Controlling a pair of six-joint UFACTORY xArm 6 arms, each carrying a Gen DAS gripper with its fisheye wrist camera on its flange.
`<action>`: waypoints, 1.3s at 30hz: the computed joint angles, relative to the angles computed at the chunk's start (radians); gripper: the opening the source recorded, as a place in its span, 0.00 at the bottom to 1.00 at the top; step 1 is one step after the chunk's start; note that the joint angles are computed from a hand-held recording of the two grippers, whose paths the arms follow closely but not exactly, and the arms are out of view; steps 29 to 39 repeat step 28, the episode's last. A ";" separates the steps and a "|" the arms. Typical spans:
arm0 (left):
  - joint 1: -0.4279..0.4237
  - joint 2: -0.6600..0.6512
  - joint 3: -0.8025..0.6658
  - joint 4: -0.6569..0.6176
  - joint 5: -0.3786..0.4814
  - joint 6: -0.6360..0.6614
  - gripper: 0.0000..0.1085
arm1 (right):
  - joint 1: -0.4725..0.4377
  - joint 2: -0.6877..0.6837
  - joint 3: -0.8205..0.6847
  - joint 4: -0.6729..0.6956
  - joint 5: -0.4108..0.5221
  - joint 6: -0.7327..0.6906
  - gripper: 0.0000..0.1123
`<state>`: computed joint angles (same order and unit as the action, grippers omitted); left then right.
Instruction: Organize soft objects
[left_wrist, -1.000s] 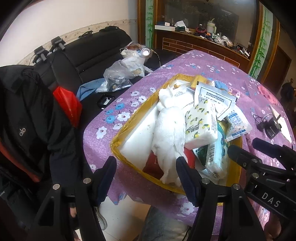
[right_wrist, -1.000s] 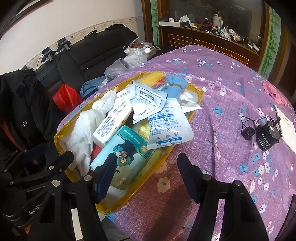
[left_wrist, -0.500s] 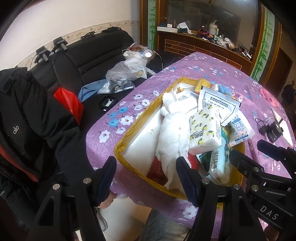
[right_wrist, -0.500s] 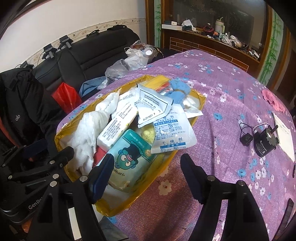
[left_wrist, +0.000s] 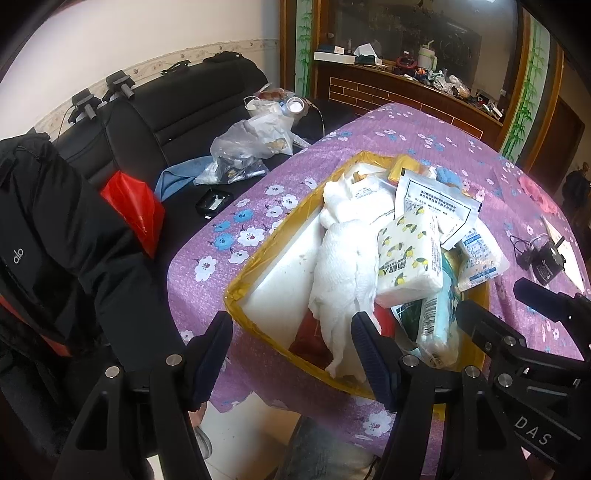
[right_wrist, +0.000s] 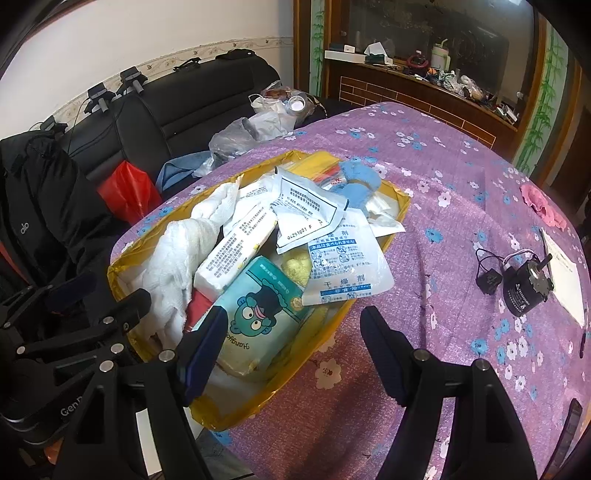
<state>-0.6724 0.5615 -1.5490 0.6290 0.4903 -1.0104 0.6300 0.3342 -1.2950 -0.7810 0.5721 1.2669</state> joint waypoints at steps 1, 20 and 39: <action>0.000 0.001 0.000 -0.004 0.000 0.003 0.65 | 0.000 0.002 -0.002 0.003 0.000 -0.001 0.66; 0.011 0.014 -0.005 -0.032 0.004 0.014 0.65 | -0.006 0.017 -0.009 0.009 -0.021 0.004 0.66; 0.010 0.026 -0.018 -0.049 -0.008 0.035 0.65 | -0.005 0.027 -0.024 0.016 -0.011 -0.006 0.66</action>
